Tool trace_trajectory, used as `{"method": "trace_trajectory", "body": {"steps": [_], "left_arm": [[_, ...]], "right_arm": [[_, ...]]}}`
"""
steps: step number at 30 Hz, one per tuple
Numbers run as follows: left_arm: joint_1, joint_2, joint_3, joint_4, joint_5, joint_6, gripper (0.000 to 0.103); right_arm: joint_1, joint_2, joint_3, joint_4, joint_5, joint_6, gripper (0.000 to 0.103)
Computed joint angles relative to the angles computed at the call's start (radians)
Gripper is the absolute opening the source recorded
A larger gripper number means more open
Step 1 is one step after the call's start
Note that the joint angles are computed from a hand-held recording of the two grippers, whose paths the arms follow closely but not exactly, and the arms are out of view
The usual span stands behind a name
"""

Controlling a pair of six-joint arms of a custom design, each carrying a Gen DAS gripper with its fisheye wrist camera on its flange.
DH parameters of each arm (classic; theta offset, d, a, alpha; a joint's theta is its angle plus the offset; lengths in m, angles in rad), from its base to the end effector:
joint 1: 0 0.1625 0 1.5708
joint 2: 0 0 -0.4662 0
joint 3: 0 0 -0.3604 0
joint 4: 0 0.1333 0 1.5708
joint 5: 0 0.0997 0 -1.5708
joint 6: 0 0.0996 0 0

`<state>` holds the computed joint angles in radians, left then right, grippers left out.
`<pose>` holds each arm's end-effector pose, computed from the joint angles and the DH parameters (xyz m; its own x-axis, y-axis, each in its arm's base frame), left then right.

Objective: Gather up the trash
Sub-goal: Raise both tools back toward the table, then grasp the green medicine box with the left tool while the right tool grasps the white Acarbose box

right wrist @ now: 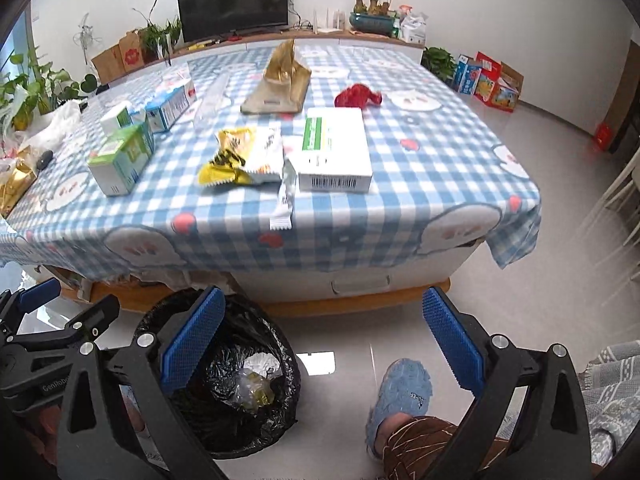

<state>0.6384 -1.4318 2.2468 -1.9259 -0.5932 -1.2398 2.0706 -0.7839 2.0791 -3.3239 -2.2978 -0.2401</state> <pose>-0.1736 -0.3977 0.2678 -0.6928 -0.2878 -0.6612 0.1983 0.8055 -0.5584 0.3227 -0.4510 0.1222 -0.6715 -0.2845 0.6842 -0.6070 0.7409 -0.2876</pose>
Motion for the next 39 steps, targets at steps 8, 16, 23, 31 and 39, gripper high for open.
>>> {"method": "trace_trajectory", "body": {"steps": [8,16,23,31,39], "left_arm": [[-0.032,-0.043,-0.059,0.119,0.005,-0.053,0.097],[-0.028,-0.060,-0.140,0.241,0.019,-0.072,0.097],[-0.003,-0.062,-0.216,0.234,0.032,0.005,0.097],[0.063,0.001,-0.310,0.195,0.076,0.140,0.097],[0.195,0.059,-0.332,0.007,0.052,0.299,0.096]], "right_arm": [[0.025,-0.052,-0.023,0.040,0.009,0.020,0.095],[0.053,-0.076,-0.098,0.144,-0.024,0.057,0.095],[0.049,-0.060,-0.197,0.226,-0.036,0.060,0.095],[0.021,0.012,-0.340,0.296,-0.038,0.017,0.095],[-0.037,0.109,-0.468,0.410,-0.020,0.039,0.095]]}}
